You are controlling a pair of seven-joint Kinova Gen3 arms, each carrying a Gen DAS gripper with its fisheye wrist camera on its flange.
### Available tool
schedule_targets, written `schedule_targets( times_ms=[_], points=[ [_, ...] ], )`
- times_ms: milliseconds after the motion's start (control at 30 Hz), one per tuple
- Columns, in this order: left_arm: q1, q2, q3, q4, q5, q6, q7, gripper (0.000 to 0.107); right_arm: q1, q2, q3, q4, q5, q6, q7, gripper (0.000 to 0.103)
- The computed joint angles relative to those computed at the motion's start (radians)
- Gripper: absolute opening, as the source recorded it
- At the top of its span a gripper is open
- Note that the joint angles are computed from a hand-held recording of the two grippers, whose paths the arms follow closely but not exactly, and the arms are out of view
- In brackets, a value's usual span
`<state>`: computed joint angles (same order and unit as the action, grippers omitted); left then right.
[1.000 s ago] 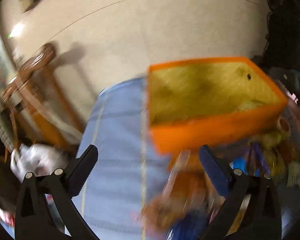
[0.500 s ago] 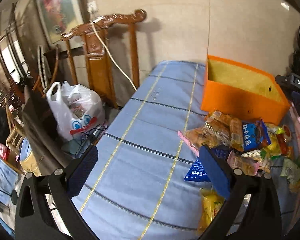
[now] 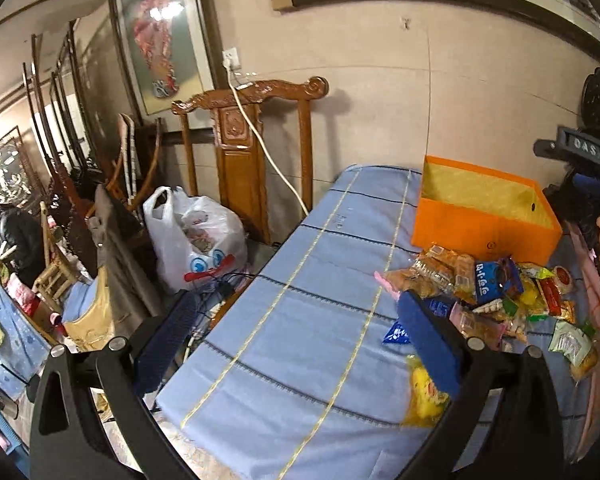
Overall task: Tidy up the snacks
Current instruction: 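Lift both tools back from the box toward the snack pile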
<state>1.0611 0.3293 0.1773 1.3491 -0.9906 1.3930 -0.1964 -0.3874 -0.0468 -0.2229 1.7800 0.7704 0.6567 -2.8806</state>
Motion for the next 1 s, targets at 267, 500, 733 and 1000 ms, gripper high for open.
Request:
schedule_targets(
  times_ms=[267, 500, 733, 1000],
  points=[
    [0.07, -0.024, 0.023, 0.029, -0.013, 0.16, 0.068, 0.099, -0.049, -0.02, -0.05, -0.013, -0.012, 0.026, 0.012, 0.1],
    [0.081, -0.078, 0.077, 0.081, -0.032, 0.226, 0.169, 0.099, -0.076, -0.051, -0.094, -0.013, 0.026, 0.078, -0.011, 0.1],
    [0.087, -0.088, 0.118, 0.098, -0.041, 0.267, 0.21, 0.099, -0.068, -0.076, -0.123, -0.001, 0.008, 0.103, -0.011, 0.1],
    [0.098, -0.088, 0.131, 0.099, -0.038, 0.267, 0.218, 0.099, -0.061, -0.099, -0.15, 0.012, 0.016, 0.119, -0.01, 0.1]
  ],
)
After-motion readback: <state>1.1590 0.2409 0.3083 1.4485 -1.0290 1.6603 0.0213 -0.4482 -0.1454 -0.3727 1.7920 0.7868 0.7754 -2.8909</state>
